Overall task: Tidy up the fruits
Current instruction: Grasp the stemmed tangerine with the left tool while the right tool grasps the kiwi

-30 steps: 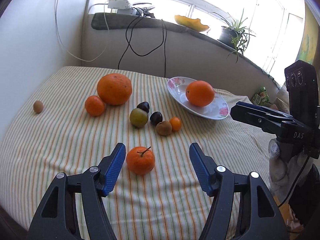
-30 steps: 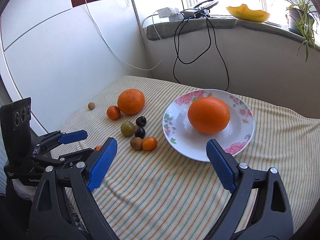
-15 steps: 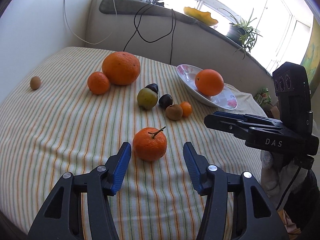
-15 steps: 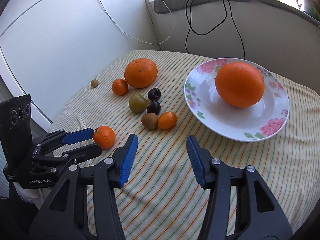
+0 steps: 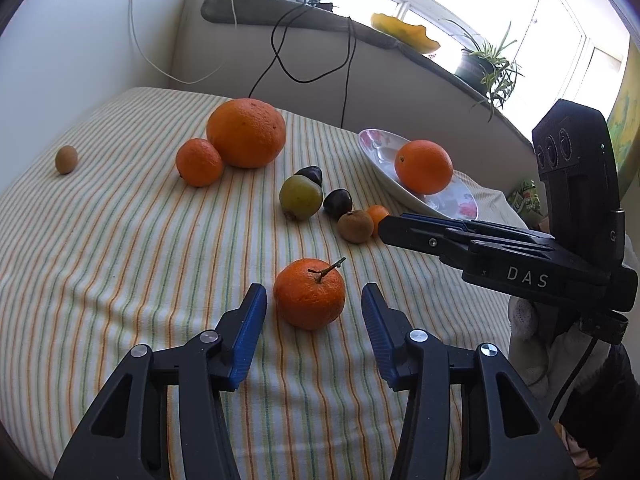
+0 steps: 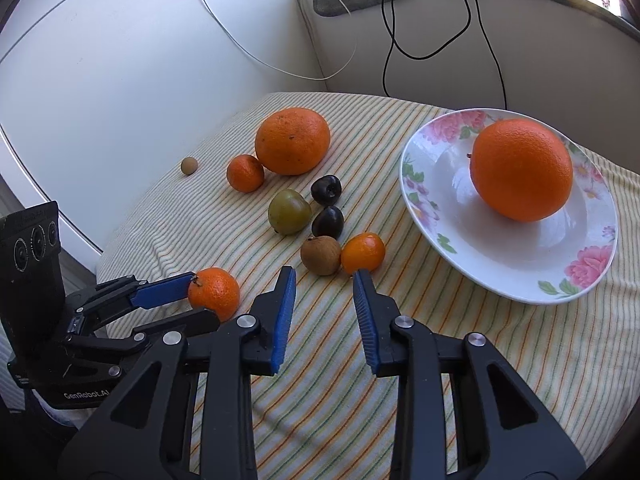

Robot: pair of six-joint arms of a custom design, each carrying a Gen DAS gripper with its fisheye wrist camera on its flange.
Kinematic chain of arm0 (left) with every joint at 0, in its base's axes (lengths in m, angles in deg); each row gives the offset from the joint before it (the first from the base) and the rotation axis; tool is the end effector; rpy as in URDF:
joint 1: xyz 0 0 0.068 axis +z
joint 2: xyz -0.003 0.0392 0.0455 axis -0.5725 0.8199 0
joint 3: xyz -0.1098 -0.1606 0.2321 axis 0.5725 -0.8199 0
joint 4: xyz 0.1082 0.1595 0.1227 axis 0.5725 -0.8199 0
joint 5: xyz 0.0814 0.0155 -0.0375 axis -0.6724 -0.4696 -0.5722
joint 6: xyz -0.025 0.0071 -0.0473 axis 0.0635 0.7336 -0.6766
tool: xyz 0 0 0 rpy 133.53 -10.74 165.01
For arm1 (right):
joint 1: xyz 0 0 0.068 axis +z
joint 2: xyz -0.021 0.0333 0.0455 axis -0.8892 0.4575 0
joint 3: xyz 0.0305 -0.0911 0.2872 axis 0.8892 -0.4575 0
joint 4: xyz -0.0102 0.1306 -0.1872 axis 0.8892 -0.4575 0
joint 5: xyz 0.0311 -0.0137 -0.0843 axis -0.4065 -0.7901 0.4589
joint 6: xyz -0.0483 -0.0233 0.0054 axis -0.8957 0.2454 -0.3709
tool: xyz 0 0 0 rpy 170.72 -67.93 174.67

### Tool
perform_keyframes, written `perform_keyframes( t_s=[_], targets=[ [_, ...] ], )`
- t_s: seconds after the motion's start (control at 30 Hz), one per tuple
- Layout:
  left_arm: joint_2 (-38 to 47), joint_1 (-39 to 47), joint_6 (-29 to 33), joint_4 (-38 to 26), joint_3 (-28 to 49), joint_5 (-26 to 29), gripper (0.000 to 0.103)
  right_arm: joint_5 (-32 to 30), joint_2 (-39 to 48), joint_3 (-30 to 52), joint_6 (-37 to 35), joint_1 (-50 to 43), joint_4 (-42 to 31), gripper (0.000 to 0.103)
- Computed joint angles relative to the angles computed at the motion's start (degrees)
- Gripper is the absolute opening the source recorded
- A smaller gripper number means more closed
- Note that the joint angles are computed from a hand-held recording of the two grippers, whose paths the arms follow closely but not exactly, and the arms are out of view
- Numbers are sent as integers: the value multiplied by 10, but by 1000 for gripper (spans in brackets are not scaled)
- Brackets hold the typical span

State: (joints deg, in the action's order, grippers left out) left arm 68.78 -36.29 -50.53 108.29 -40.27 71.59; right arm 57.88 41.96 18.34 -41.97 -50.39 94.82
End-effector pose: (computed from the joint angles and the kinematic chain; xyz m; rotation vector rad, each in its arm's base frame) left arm 0.2846 -0.0283 0.0722 0.5870 2.3297 -0.7102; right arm 0.2578 0.0613 0.0770 -0.0149 2.4002 0.3781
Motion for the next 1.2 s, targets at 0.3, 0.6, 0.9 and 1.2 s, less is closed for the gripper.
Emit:
perform_keyframes(
  t_s=[0.3,0.6,0.9,1.2],
  targets=[
    [9,-5,-1,-3,11,-3,47,49,2,86,-57,33,-102,31],
    [17,-14,-7,-3,20,-14,43,79,18,118,-103,48,-137,31],
    [16,-13,-9,-3,22,-11,37,156,13,130,-160,79,-174,31],
    [12,-7,-5,-3,14,-4,36,190,21,155,-192,96,-209,25]
  ],
)
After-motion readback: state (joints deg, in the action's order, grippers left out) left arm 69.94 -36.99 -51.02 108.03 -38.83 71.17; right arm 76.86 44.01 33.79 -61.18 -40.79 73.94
